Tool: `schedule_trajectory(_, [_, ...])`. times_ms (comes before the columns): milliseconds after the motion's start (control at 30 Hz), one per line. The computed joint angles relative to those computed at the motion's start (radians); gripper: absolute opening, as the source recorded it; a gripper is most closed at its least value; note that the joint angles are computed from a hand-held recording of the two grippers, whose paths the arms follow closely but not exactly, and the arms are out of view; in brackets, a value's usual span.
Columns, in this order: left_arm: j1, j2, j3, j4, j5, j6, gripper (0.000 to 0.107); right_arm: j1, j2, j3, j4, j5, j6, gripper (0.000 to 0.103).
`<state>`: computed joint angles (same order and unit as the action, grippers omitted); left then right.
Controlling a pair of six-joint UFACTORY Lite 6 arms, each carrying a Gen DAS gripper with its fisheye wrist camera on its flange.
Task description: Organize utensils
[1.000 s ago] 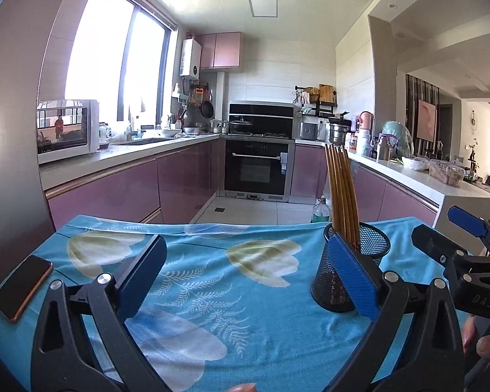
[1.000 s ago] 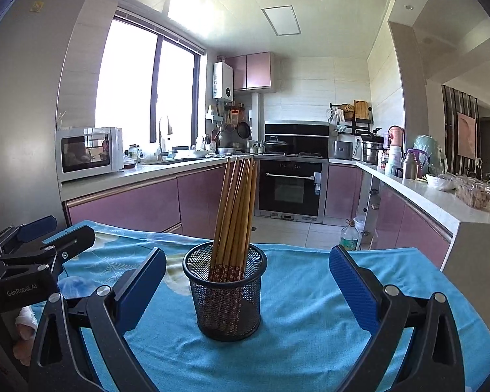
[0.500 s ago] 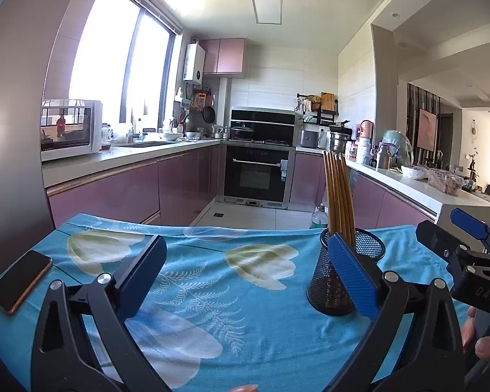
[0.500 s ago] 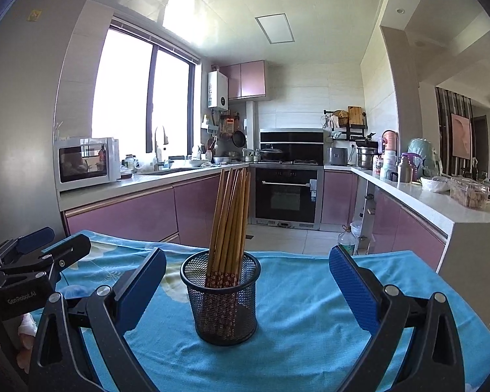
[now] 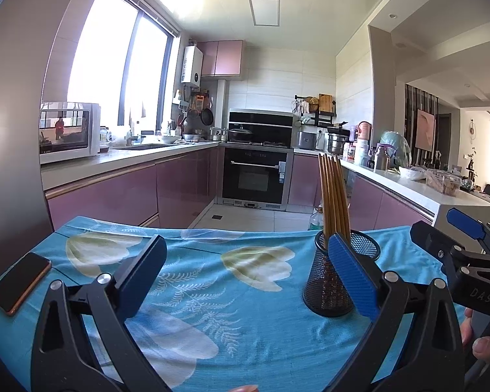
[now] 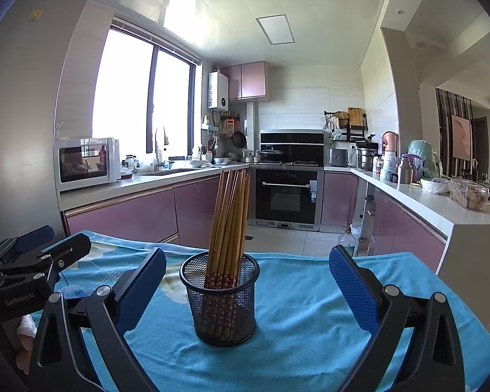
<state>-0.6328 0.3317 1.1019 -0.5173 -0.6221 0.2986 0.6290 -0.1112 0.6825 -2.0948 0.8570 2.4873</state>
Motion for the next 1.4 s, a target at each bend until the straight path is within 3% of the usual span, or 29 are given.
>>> schedule_trajectory(1400, [-0.013,0.010,0.003,-0.006,-0.006,-0.007,0.097,-0.007,0.004,-0.001,-0.006,-0.012,0.011,0.097])
